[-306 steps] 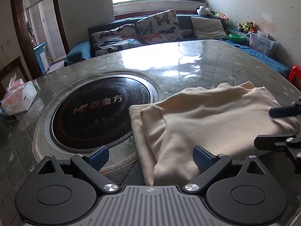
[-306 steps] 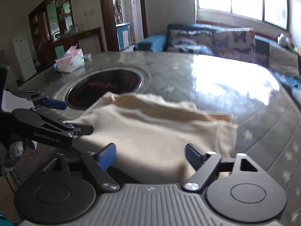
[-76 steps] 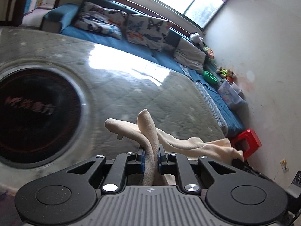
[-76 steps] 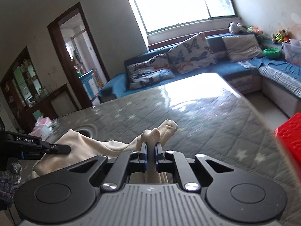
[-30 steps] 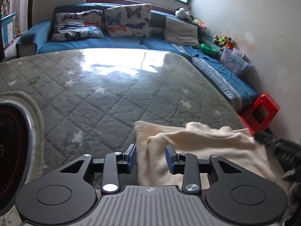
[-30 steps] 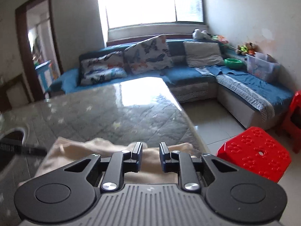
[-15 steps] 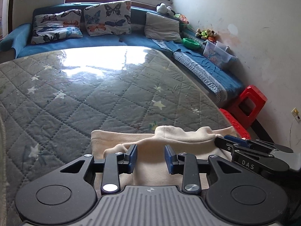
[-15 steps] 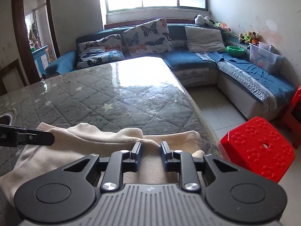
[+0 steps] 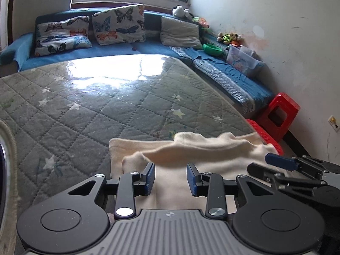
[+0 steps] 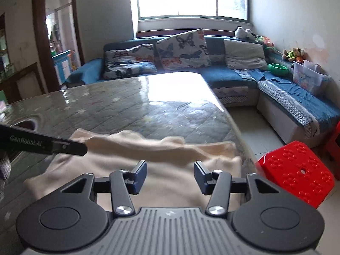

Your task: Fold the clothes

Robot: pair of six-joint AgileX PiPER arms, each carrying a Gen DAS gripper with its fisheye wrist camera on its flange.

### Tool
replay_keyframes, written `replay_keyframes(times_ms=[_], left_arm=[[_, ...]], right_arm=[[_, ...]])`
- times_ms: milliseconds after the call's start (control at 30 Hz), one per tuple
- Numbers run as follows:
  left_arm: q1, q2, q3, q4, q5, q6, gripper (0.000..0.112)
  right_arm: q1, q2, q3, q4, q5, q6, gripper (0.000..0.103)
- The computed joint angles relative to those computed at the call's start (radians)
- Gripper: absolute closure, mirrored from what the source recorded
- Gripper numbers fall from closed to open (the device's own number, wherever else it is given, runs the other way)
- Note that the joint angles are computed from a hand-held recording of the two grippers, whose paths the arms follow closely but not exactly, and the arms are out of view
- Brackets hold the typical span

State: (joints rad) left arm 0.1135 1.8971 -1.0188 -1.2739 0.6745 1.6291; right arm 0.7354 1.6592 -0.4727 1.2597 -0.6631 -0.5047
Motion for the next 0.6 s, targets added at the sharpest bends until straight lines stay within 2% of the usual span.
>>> replay_keyframes(times_ms=[200, 333, 467, 600], left_arm=[[0.077, -0.079, 0.146, -0.072, 0.036, 0.178, 0.076], [0.094, -0.098, 0.229, -0.164, 0.003, 0.342, 0.076], [0.099, -0.073, 0.245, -0.201, -0.027, 0.380, 0.076], [0.129, -0.088, 0.250, -0.188, 0.003, 0.359, 0.076]], right_arm=[[0.196, -0.005, 0.024, 0.173, -0.090, -0.065, 0.048], [0.267, 0.042, 0.011, 0.232, -0.127, -0.069, 0.048], [0.289, 0.081, 0.003, 0.231, -0.152, -0.016, 0.047], [0.321, 0.052, -0.016, 0.292, -0.176, -0.079, 0.047]])
